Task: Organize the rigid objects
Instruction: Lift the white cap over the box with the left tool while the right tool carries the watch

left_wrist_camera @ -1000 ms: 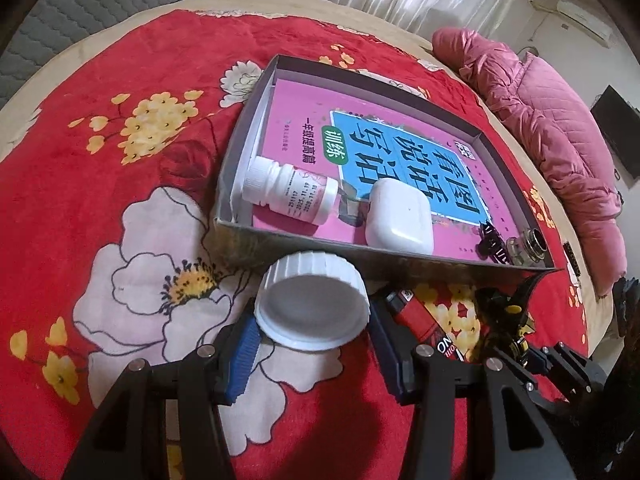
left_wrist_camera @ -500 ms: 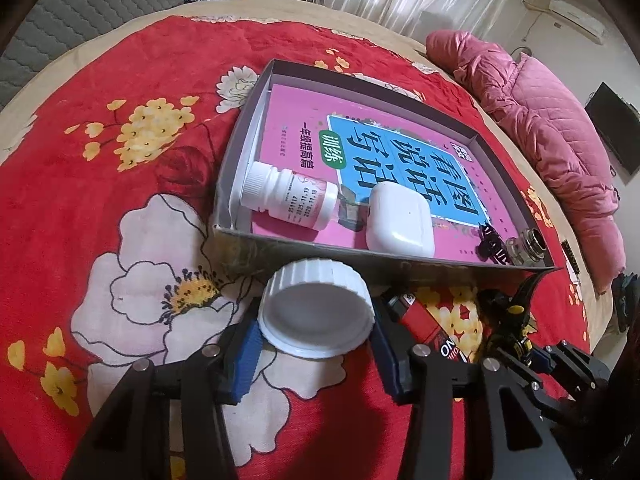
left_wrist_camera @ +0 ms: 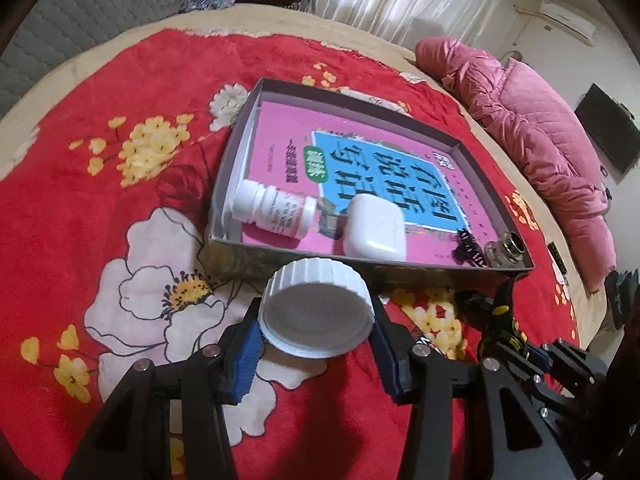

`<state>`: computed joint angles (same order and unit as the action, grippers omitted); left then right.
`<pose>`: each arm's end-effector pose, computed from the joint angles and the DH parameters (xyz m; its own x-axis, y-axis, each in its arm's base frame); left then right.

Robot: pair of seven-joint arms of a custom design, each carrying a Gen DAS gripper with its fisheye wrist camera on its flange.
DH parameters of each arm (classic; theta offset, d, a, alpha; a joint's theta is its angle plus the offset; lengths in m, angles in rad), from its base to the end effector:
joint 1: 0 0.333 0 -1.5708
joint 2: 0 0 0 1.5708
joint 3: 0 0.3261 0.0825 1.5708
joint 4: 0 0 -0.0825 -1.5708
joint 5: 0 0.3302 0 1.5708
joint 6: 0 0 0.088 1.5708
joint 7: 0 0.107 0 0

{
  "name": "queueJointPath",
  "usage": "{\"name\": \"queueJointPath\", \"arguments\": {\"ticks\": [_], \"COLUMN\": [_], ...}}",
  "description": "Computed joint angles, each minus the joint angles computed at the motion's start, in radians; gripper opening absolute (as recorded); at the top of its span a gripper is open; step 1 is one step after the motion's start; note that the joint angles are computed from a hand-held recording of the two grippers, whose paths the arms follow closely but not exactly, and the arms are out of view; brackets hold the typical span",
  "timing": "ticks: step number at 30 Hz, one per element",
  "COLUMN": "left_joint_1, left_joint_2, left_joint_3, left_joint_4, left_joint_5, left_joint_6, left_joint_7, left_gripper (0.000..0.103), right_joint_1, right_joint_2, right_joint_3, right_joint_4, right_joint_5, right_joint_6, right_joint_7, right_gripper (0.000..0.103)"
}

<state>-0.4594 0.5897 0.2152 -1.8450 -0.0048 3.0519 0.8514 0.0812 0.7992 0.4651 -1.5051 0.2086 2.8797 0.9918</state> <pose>0.6353 -0.1819 0.3315 0.2970 -0.9073 0.2978 -0.7499 -0.4147 -0.5154 0.6669 0.2816 0.3351 0.6778 -0.7238 -0.1289 -0.6052 -0.4497 -0.6569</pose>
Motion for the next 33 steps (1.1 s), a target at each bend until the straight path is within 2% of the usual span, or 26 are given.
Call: {"name": "queueJointPath", "arguments": {"ticks": [6, 12, 16, 22, 33], "left_joint_1": [-0.033, -0.097, -0.115, -0.143, -0.139], "left_joint_2": [-0.010, -0.021, -0.027, -0.034, -0.023], "left_joint_3": [0.024, 0.089, 0.110, 0.143, 0.143], "left_joint_4": [0.004, -0.003, -0.004, -0.009, 0.038], "left_joint_5": [0.024, 0.074, 0.096, 0.122, 0.146], "left_joint_6": [0.000, 0.006, 0.009, 0.012, 0.010], "left_joint_7": [-0.008, -0.042, -0.056, -0.079, -0.098], "left_gripper": [0.050, 0.050, 0.050, 0.050, 0.050], "right_joint_1": [-0.030, -0.076, -0.106, -0.130, -0.153], "right_joint_2": [-0.019, -0.048, -0.060, -0.069, -0.050], "right_joint_3": [0.042, 0.104, 0.140, 0.164, 0.191], "right_joint_4": [-0.032, -0.079, -0.101, -0.116, -0.076], "right_joint_5": [0.018, 0.030, 0.017, -0.032, -0.117], "right_joint_6": [0.026, 0.094, 0.131, 0.169, 0.192], "right_joint_7": [-0.031, -0.063, -0.067, -0.041, 0.029], "right_gripper": [0.017, 0.017, 0.017, 0.017, 0.017]}}
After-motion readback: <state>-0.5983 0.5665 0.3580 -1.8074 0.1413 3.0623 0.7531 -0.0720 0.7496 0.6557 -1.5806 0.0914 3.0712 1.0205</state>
